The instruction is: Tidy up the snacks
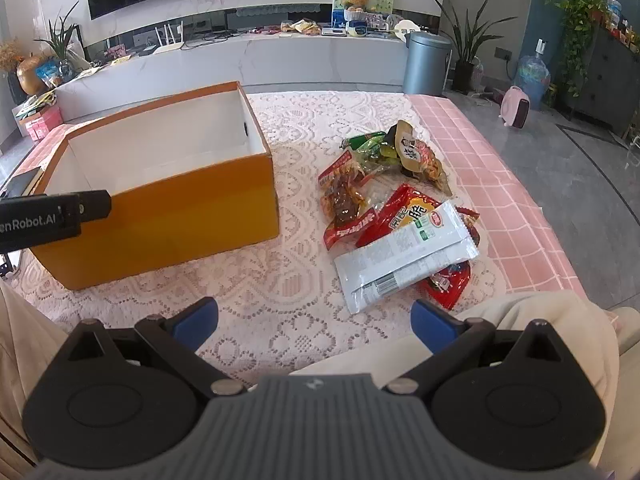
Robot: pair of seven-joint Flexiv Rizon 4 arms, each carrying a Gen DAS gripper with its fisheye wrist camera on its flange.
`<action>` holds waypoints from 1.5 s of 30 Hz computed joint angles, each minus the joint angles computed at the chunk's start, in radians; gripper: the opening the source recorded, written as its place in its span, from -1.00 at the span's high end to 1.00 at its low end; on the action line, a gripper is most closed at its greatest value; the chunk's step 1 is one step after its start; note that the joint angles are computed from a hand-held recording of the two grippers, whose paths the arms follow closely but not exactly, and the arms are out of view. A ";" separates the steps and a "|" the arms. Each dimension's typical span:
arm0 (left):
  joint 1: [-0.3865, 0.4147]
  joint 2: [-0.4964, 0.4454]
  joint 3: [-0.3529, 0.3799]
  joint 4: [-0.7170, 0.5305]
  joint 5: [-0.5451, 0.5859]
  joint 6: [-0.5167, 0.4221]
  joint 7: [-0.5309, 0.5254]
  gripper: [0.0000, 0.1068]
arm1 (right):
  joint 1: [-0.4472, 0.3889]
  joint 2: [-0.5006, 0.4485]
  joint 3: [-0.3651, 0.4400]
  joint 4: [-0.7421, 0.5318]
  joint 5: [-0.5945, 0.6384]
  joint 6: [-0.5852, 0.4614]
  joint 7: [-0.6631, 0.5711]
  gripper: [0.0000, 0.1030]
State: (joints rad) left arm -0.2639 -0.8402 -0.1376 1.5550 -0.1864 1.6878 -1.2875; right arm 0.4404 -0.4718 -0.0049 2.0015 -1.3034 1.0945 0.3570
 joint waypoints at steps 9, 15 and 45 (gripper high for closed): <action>0.003 0.001 -0.003 0.003 0.005 0.015 -0.001 -0.62 | 0.001 0.001 0.002 -0.002 -0.003 -0.002 -0.002 -0.93; -0.005 0.001 0.009 0.004 0.006 0.022 -0.003 -0.62 | 0.000 0.001 0.002 -0.001 -0.004 -0.001 -0.002 -0.93; 0.001 0.000 0.002 0.005 0.006 0.014 0.005 -0.63 | 0.001 0.000 0.001 -0.002 -0.003 0.000 0.000 -0.93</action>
State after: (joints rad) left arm -0.2634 -0.8400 -0.1352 1.5596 -0.1800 1.7017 -1.2828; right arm 0.4414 -0.4718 -0.0034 1.9994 -1.3060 1.0947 0.3574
